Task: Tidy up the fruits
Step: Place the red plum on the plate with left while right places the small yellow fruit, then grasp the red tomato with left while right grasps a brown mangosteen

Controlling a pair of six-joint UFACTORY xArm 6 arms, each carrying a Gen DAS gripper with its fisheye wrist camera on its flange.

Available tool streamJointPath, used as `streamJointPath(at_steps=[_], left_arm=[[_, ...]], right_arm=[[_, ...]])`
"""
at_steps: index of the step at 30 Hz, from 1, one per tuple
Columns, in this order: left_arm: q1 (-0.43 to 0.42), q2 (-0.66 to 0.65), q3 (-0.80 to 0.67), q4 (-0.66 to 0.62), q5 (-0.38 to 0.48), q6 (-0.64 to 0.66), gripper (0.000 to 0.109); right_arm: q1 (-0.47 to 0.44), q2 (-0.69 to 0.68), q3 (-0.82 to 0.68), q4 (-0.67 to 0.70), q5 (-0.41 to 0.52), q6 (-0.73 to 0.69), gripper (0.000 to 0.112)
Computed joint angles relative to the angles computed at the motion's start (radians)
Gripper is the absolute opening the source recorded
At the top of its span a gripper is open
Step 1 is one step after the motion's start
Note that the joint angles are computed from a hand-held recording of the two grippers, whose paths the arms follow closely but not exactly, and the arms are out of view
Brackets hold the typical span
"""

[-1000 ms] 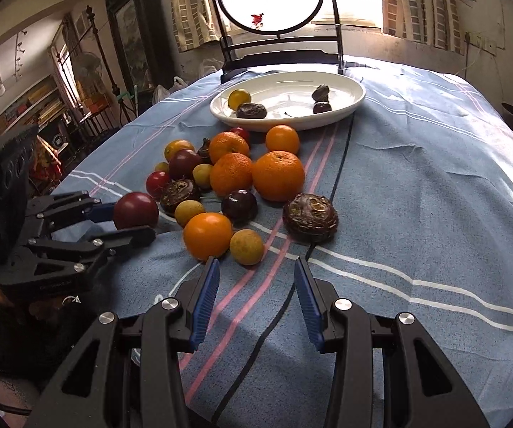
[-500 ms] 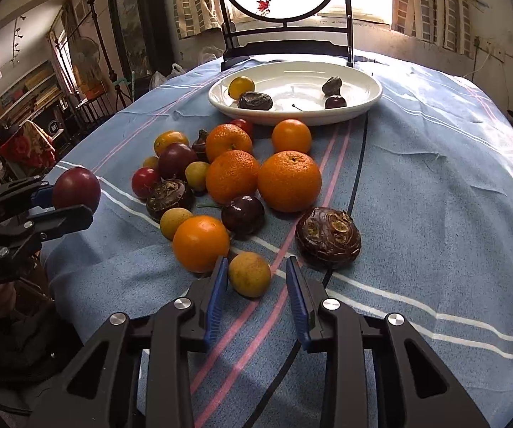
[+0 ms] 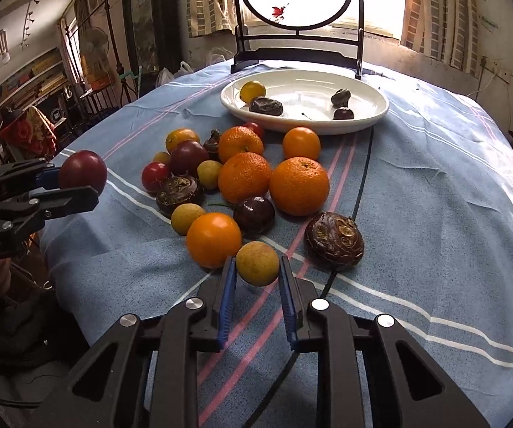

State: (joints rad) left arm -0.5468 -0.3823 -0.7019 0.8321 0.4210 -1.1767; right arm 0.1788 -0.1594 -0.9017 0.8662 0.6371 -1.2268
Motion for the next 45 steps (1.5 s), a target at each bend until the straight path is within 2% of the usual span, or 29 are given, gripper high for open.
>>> streamJointPath(at_steps=[3, 7, 12, 15, 18, 21, 23, 25, 26, 30, 32, 33, 36, 39, 42, 45], left_arm=[[0.015, 0.016, -0.020, -0.022, -0.019, 0.033, 0.040], [0.053, 0.087, -0.107, -0.117, -0.047, 0.165, 0.040], [0.122, 0.254, -0.304, -0.272, -0.068, 0.380, 0.040], [0.174, 0.386, -0.444, -0.415, -0.065, 0.511, 0.040], [0.213, 0.527, -0.602, -0.559, -0.013, 0.638, 0.040], [0.237, 0.653, -0.754, -0.542, 0.055, 0.649, 0.041], [0.246, 0.712, -0.829, -0.618, 0.100, 0.709, 0.041], [0.256, 0.720, -0.839, -0.677, 0.098, 0.749, 0.051], [0.260, 0.697, -0.808, -0.679, 0.063, 0.745, 0.055], [0.260, 0.519, -0.604, -0.640, -0.056, 0.701, 0.061], [0.252, 0.409, -0.483, -0.569, -0.086, 0.643, 0.074], [0.245, 0.354, -0.422, -0.510, -0.096, 0.597, 0.075], [0.204, 0.212, -0.263, -0.335, -0.074, 0.484, 0.076], [0.144, 0.115, -0.139, -0.263, -0.046, 0.438, 0.076], [0.100, 0.073, -0.057, -0.219, -0.034, 0.378, 0.076], [0.095, 0.083, -0.024, -0.192, -0.038, 0.315, 0.073]], right_arm=[[-0.044, -0.018, -0.023, 0.053, 0.061, -0.022, 0.024], [-0.083, 0.042, -0.164, 0.090, 0.134, 0.027, 0.024], [-0.050, 0.243, -0.462, 0.055, 0.177, 0.157, 0.024], [-0.014, 0.409, -0.672, -0.008, 0.183, 0.274, 0.024], [0.019, 0.571, -0.870, -0.099, 0.185, 0.391, 0.024], [0.045, 0.721, -1.055, -0.188, 0.197, 0.501, 0.024], [0.055, 0.776, -1.119, -0.209, 0.206, 0.529, 0.025], [0.065, 0.779, -1.111, -0.236, 0.162, 0.546, 0.050], [0.067, 0.756, -1.073, -0.220, 0.130, 0.537, 0.051], [0.039, 0.621, -0.904, -0.116, 0.107, 0.429, 0.051], [0.019, 0.520, -0.774, -0.091, 0.087, 0.366, 0.051], [0.007, 0.469, -0.708, -0.073, 0.081, 0.325, 0.051], [-0.022, 0.314, -0.495, -0.044, 0.028, 0.207, 0.051], [-0.058, 0.196, -0.323, 0.006, 0.031, 0.113, 0.050], [-0.093, 0.122, -0.205, 0.050, 0.057, 0.071, 0.050], [-0.126, 0.080, -0.133, 0.103, 0.078, 0.058, 0.050]])
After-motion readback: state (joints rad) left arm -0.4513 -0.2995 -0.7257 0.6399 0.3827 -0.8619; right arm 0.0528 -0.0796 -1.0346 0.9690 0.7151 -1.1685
